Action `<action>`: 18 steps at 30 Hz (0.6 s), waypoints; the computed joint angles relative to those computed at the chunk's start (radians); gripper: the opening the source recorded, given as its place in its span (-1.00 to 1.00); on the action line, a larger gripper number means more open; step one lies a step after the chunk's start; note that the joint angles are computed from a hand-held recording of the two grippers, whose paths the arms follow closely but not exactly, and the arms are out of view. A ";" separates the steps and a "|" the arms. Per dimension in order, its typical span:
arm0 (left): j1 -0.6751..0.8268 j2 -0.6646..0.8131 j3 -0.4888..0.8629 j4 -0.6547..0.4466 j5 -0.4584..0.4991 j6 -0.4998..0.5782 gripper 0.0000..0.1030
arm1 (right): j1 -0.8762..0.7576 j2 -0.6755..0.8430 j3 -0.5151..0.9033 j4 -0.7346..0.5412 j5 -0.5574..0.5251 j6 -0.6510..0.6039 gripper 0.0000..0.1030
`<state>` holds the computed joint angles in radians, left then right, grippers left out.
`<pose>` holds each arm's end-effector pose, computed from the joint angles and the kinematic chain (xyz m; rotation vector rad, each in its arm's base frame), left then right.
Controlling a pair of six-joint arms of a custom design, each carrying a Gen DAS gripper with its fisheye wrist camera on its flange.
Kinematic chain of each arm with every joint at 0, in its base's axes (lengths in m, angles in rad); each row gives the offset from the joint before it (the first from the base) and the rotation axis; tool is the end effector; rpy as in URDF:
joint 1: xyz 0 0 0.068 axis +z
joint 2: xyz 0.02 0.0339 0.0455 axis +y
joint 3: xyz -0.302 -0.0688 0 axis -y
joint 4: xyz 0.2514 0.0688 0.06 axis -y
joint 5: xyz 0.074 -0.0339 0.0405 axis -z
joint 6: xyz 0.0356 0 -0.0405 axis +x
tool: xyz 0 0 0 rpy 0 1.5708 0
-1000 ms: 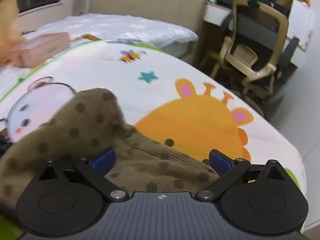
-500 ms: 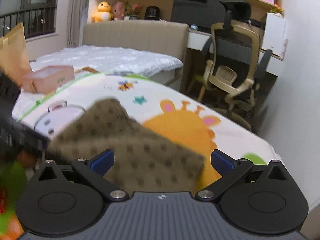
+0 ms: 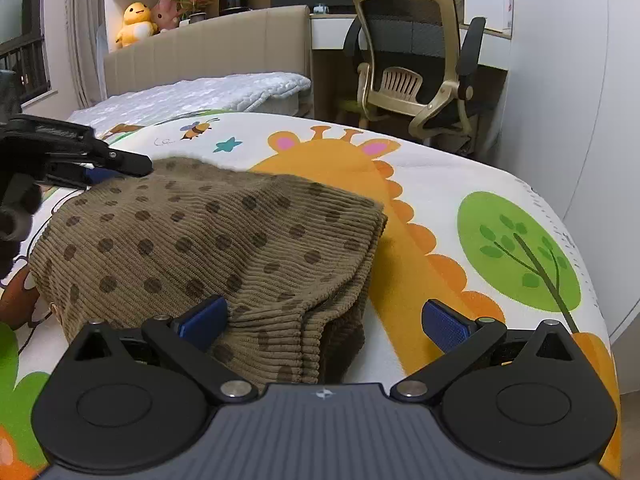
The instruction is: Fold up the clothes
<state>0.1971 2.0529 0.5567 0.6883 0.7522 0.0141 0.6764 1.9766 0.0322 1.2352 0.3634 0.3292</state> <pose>0.3065 0.0364 0.0626 0.1463 2.2268 -0.7724 0.1520 0.1058 0.0652 -0.1989 2.2197 0.1343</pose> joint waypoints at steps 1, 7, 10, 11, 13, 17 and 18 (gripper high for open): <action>0.007 0.009 0.023 -0.028 -0.020 -0.030 0.02 | 0.001 0.012 -0.001 0.016 0.001 -0.005 1.00; 0.051 -0.227 -0.114 -0.140 -0.085 0.006 0.49 | -0.169 -0.172 0.041 -0.153 -0.183 -0.135 1.00; 0.103 -0.358 -0.150 -0.370 0.036 0.083 0.72 | -0.284 -0.267 0.113 -0.260 -0.312 -0.205 0.99; 0.123 -0.387 -0.149 -0.475 0.097 0.125 0.82 | -0.302 -0.245 0.161 -0.294 -0.334 -0.223 0.89; 0.166 -0.429 -0.135 -0.722 0.210 0.250 0.82 | -0.314 -0.169 0.274 -0.371 -0.347 -0.251 0.57; 0.015 -0.317 -0.171 -0.647 0.216 0.195 0.74 | -0.341 -0.032 0.458 -0.494 -0.379 -0.254 0.33; -0.020 -0.274 -0.169 -0.600 0.211 0.161 0.72 | -0.351 0.000 0.487 -0.510 -0.393 -0.238 0.33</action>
